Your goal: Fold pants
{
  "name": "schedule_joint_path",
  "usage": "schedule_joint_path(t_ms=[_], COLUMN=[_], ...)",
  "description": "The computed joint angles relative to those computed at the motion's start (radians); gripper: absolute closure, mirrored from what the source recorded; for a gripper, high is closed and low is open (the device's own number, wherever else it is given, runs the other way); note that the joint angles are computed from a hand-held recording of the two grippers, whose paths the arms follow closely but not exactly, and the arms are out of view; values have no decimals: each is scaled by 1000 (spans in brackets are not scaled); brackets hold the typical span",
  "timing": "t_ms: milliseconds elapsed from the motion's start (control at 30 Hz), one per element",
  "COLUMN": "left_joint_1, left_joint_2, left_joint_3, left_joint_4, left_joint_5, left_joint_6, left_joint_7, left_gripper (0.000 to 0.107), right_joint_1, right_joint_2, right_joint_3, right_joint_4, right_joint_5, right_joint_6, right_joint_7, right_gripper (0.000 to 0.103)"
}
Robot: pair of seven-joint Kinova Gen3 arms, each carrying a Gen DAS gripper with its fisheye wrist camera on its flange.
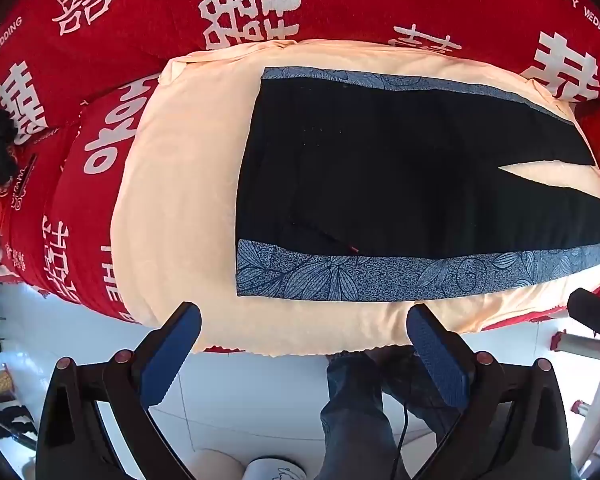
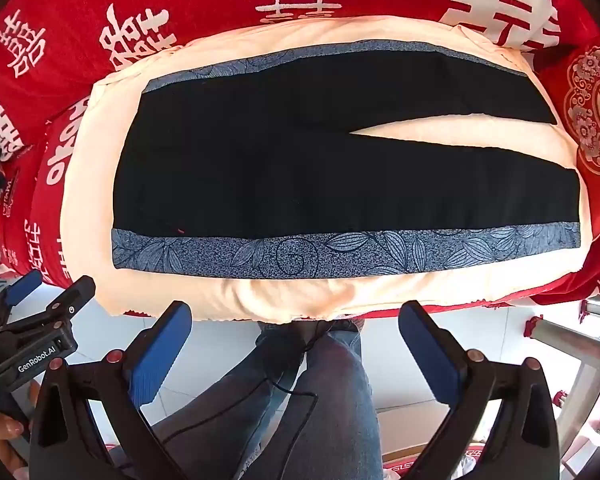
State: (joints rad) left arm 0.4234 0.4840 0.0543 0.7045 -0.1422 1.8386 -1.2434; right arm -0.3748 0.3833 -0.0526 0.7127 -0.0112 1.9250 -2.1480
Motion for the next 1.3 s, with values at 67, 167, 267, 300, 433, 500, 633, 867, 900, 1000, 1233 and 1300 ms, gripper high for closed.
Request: schedule_joint_path(t_ms=[67,167,267,300,433,500,633,867,900,1000,1233,1300], left_joint_1=[8,9,7,7,6,4,1,-6,-6,-8,-16,-12], left_joint_2=[13,17,24,28,28,31,9,10,10,13,-4,-2], left_joint_3=[-3,-5,-7,-7,-7,-7,-6,-3,-3,-4,0,0], left_joint_4=[-19,-25,-33,-38,-47,-51,-5,-8,-9,-17,14,10], left_joint_5=[-9,-12,-12,-12,-5,-1,-5,-5,-4,-3,9,3], left_joint_6=[12,14,16,18,31,32,1,8,10,17,-38,-40], left_joint_7=[4,-2,-6,-8,-4,-4,-19,-26,-26,-29,-20,-22], left_gripper=[4,4,4,4,4,4,4,4,4,4,4,4], right_joint_1=[-2,-2,-6,-7,-11,-11,-16,-22,-24,-26,-27,-27], right_joint_2=[0,-2,0,0,3,3,5,5,6,6,0,-3], right_joint_3=[0,0,0,0,0,0,1,2,2,3,6,6], right_joint_4=[0,5,2,1,-5,-5,-6,-10,-12,-16,-13,-11], right_joint_5=[1,-1,2,3,6,6,7,17,19,22,35,36], right_joint_6=[0,-4,-1,0,4,6,10,12,14,17,18,18], right_joint_7=[-5,-13,-21,-21,-26,-28,-39,-45,-45,-46,-47,-49], right_gripper=[0,0,0,0,0,0,0,0,0,0,0,0])
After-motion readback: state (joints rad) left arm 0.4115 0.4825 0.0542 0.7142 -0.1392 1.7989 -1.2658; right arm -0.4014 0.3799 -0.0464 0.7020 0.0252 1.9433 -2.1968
